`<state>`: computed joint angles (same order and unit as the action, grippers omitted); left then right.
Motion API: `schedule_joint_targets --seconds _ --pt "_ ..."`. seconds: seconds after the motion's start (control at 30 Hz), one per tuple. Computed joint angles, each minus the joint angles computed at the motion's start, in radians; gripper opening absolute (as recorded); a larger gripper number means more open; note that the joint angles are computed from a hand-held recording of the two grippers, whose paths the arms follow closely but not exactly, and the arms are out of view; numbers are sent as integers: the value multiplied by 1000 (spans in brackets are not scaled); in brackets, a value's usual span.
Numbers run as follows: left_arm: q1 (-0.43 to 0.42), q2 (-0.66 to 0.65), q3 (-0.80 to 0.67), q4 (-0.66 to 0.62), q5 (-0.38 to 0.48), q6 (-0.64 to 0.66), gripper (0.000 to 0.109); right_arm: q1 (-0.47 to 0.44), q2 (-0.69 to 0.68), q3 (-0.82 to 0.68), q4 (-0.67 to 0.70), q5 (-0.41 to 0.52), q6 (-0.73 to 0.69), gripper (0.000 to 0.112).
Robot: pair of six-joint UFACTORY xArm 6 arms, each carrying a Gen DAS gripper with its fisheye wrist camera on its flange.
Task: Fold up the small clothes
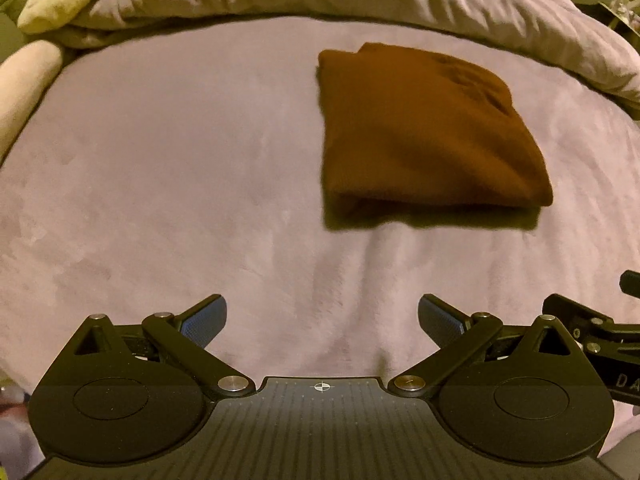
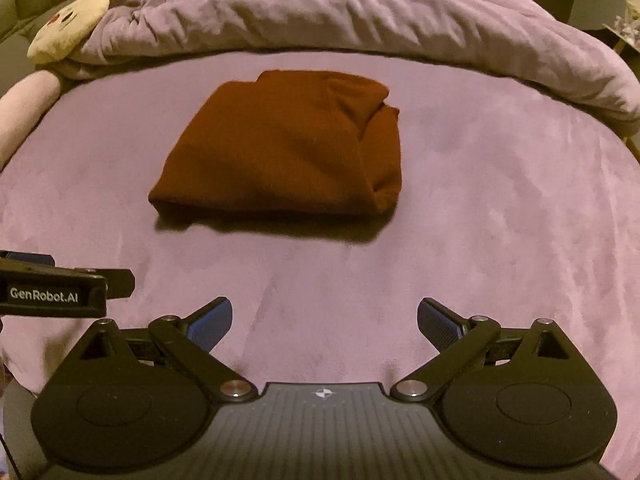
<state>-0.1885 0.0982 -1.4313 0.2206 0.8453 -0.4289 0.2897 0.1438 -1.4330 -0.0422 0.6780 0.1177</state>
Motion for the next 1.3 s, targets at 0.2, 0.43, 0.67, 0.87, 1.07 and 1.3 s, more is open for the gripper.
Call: schedule_joint_targets --seconds 0.2,0.43,0.67,0.87,1.07,1.3 --pt "4 -13 3 -46 -32 28 103 5 19 -63 -58 60 51 99" --pt "6 -5 -18 -34 -26 29 103 10 51 -128 -86 127 84 99" --pt "1 16 -43 -24 -6 24 103 7 83 -186 -73 174 94 99" --pt "7 21 -50 -44 0 39 103 10 83 -193 -97 174 103 99" --pt "5 24 -53 -45 7 37 103 8 88 -201 -98 182 113 99" --pt "4 23 -53 -46 5 37 103 6 87 -199 -95 182 117 99"
